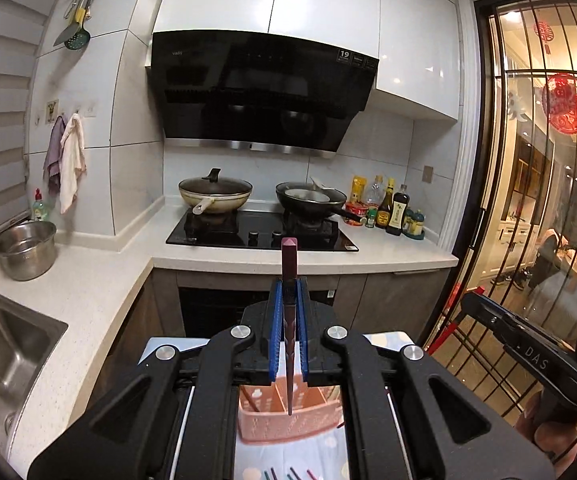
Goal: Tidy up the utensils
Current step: 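Carry both chopsticks up and insert them into the pink holder, then open both tools to release the chopsticks in the holder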
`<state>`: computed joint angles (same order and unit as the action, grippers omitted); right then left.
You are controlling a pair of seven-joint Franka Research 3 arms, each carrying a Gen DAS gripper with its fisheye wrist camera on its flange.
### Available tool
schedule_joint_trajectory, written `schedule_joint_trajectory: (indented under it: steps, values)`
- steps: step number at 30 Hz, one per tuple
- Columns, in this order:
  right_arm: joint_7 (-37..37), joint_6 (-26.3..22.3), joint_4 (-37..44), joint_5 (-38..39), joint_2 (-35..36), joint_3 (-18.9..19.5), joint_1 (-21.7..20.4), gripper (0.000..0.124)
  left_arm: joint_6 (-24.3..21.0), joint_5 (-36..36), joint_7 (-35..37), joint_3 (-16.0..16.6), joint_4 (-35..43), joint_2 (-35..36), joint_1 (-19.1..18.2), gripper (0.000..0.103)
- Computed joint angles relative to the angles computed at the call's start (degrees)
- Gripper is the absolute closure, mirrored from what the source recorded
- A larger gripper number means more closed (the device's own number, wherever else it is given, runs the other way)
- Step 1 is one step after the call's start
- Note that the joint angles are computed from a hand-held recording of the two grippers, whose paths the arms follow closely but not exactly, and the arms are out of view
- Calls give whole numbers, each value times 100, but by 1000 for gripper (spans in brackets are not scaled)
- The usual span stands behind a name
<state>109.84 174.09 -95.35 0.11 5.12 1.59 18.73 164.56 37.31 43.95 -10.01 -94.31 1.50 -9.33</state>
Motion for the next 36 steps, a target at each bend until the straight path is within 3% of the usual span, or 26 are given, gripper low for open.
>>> schedule_joint_trajectory:
  steps: [8, 13, 19, 29, 31, 33, 36]
  values:
    - [367, -76, 1100, -95, 991, -367, 322, 117, -104, -433, 393, 77, 709, 808, -117, 96]
    - [333, -443, 1475, -44, 1392, -440, 388, 117, -140, -751, 649, 131, 794, 1083, -174, 96]
    - [157, -733, 1511, 124, 1595, -373, 329, 117, -211, -1068, 856, 168, 746, 1268, -179, 96]
    - [174, -781, 1319, 109, 1630, -454, 402, 114, -385, -1297, 946, 201, 617, 1301, -188, 95]
    - [371, -695, 1208, -34, 1572, -590, 504, 107, -374, -1215, 767, 259, 559, 1263, -223, 90]
    - [555, -597, 1087, -185, 1505, -692, 585, 98, -374, -1034, 470, 350, 468, 1176, -276, 56]
    - [724, -411, 804, -346, 1313, -755, 630, 88, -278, -632, 36, 442, 279, 1017, -310, 48]
